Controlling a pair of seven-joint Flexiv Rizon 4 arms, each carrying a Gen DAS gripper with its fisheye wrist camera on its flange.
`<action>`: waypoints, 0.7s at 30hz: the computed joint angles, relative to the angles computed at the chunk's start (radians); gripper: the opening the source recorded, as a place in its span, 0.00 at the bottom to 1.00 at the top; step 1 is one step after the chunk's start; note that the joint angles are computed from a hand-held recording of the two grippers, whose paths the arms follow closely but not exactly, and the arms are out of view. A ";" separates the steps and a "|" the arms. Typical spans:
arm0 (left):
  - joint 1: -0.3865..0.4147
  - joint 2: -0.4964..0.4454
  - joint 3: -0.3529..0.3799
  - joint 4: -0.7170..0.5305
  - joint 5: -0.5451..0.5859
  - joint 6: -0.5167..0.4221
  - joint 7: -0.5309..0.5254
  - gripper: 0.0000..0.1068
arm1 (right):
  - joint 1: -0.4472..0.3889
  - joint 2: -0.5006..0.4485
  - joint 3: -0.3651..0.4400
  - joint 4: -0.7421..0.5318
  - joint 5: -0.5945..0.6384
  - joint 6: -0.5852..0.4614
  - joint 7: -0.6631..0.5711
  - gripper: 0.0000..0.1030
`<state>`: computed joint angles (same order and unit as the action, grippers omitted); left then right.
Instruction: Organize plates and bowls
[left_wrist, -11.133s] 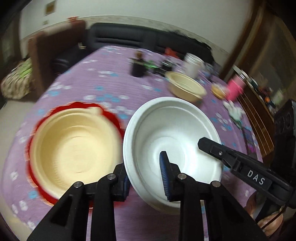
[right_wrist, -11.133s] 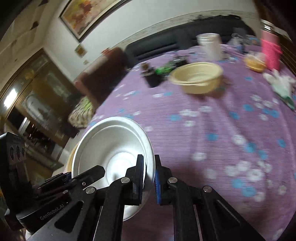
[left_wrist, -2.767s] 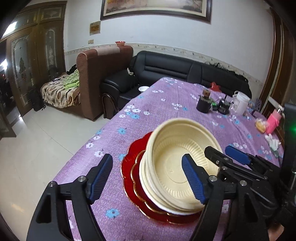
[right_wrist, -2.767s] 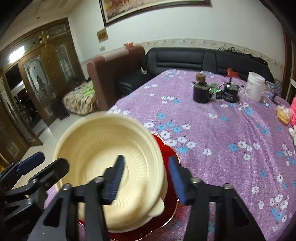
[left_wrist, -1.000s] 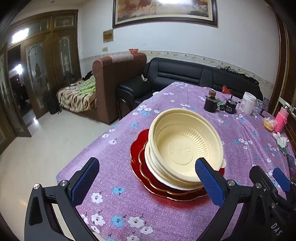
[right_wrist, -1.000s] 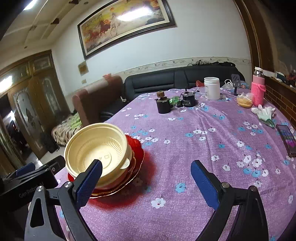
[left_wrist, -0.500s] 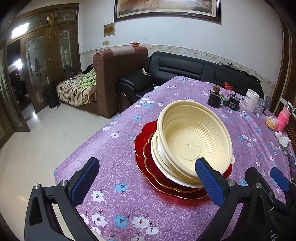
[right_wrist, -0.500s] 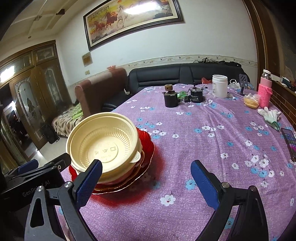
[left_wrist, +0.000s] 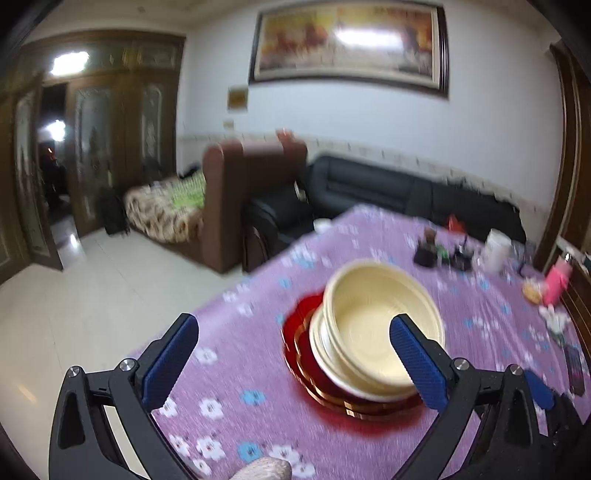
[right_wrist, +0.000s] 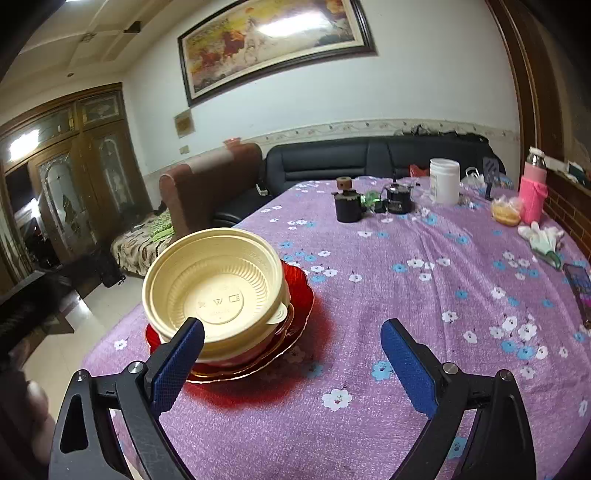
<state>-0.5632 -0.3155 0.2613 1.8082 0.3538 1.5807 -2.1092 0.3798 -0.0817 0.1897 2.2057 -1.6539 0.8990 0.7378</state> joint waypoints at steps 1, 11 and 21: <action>0.020 0.001 -0.030 0.002 -0.022 -0.029 0.024 0.96 | 0.004 0.001 0.004 0.002 -0.002 -0.012 -0.007 0.96; 0.032 0.014 -0.059 -0.015 0.058 -0.108 -0.038 0.96 | 0.031 -0.003 0.014 0.006 -0.011 -0.066 -0.070 0.96; 0.027 0.005 -0.054 -0.079 0.167 -0.255 -0.149 0.96 | 0.031 -0.042 0.002 -0.021 -0.033 0.013 -0.091 0.96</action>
